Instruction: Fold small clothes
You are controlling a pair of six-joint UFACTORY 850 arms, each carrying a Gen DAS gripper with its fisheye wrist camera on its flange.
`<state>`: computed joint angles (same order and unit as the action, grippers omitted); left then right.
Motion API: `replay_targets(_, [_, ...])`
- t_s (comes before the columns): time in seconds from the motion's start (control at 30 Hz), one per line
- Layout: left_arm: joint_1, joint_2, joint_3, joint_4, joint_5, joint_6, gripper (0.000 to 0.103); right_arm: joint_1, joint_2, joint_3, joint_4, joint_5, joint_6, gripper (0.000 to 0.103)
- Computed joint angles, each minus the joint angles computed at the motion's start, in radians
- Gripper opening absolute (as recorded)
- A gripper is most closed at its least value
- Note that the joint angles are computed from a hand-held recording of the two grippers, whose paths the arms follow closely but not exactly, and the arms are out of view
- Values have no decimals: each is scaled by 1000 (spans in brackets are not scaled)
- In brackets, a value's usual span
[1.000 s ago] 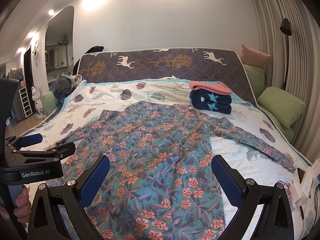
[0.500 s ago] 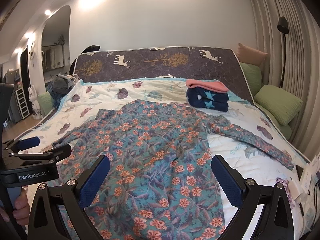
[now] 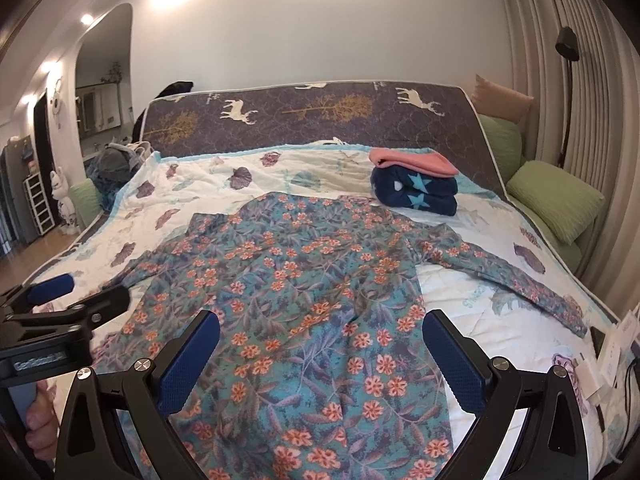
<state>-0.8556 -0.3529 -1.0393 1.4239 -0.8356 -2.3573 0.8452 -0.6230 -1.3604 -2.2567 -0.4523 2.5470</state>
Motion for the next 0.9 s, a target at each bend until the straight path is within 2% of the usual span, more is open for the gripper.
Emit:
replay_targets(0.13, [5, 10, 15, 21, -25, -35, 102, -3, -14, -38, 105, 15, -76, 103])
replay_targets(0.33, [24, 18, 30, 22, -66, -19, 102, -6, -26, -70, 154, 32, -127, 101])
replay_targets(0.43, [48, 35, 57, 22, -83, -38, 102, -9, -31, -86, 158, 54, -142, 94])
replay_targets(0.47, [57, 41, 69, 21, -90, -45, 102, -10, -33, -92, 161, 63, -149, 87])
replay_targets(0.5, [73, 47, 83, 14, -103, -54, 102, -12, -34, -96, 151, 77, -144, 74])
replay_targets(0.53, [90, 56, 106, 11, -122, -77, 102, -16, -35, -101, 142, 94, -137, 68])
replay_targets(0.6, [137, 79, 162, 10, -147, -149, 102, -26, -37, -107, 106, 127, -100, 45])
replay_targets(0.63, [157, 91, 185, 13, -144, -177, 102, -35, -40, -114, 69, 157, -62, 41])
replay_targets(0.67, [190, 106, 215, 17, -129, -210, 102, -41, -44, -120, 52, 175, -46, 35])
replay_targets(0.7, [235, 119, 244, 12, -100, -236, 102, -47, -50, -130, 52, 194, -48, 33])
replay_targets(0.8, [348, 132, 286, -12, -7, -244, 95, -54, -67, -153, 70, 214, -63, 33])
replay_targets(0.9, [458, 123, 308, 84, 133, -335, 92, -61, -92, -189, 114, 246, -110, 33])
